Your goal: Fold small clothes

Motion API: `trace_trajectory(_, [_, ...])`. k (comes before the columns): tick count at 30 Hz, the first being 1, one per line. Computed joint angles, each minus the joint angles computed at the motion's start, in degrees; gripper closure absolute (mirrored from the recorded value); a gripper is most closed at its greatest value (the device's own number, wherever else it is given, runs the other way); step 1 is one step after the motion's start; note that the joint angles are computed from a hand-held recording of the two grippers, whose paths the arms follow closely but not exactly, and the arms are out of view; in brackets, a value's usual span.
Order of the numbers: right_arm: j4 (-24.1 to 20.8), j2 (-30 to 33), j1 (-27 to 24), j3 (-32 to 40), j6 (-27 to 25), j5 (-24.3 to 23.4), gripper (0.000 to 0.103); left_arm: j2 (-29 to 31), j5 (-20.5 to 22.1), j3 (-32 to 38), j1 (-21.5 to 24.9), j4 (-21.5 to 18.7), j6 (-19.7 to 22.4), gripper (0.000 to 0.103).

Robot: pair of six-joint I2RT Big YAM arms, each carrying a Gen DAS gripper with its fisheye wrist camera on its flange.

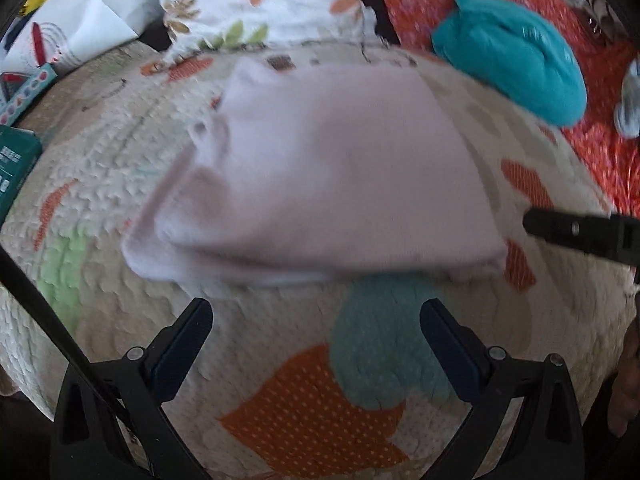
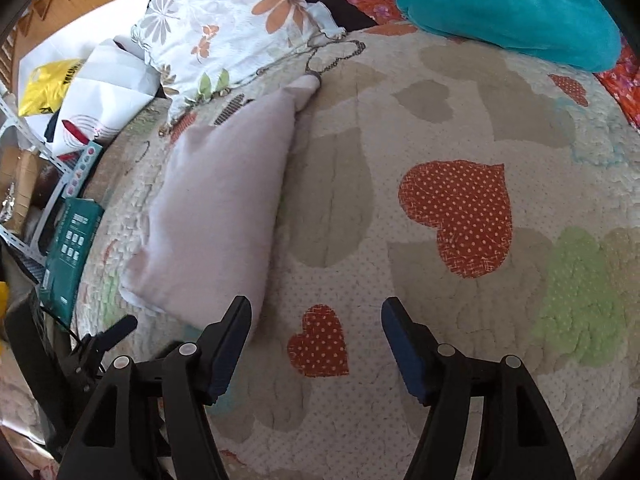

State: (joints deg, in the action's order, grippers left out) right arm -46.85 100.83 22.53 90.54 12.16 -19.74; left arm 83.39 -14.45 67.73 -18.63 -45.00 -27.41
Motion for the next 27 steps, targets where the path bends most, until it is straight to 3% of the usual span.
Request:
trace_trajectory(3, [-0.4,0.7,0.1,0.6,0.5,-0.2,0.030,1.3,2.0,0.4,0.6,-1.7,-0.8,0.000])
trace_trajectory(8, [-0.8,1.4,0.0,1.0,1.2,0.1,0.029,1.4,0.8,0.0,0.2,-0.9,-2.0,0.000])
trace_trajectory(11, [-1.0,1.7,-0.2,1.1,1.6,0.1,0.028,2.6,0.0,1.8,-0.1,-3.3,-4.8,0.000])
trace_trajectory(17, [-0.8,1.8,-0.3,1.1,1.5,0.7,0.028,3.2,1.7,2.6,0.7,-4.1,-3.6,0.000])
trace_trajectory(23, [0.0,1.2,0.2,0.7,0.8,3.3,0.028,2.5,-0.1,1.4,0.3,-2.1,-3.7,0.000])
trace_trajectory(27, [1.5,0.2,0.9,-0.3,-0.4,7.6,0.028,0.8,-4.6,0.4,-0.7,-1.3,-4.9,0.000])
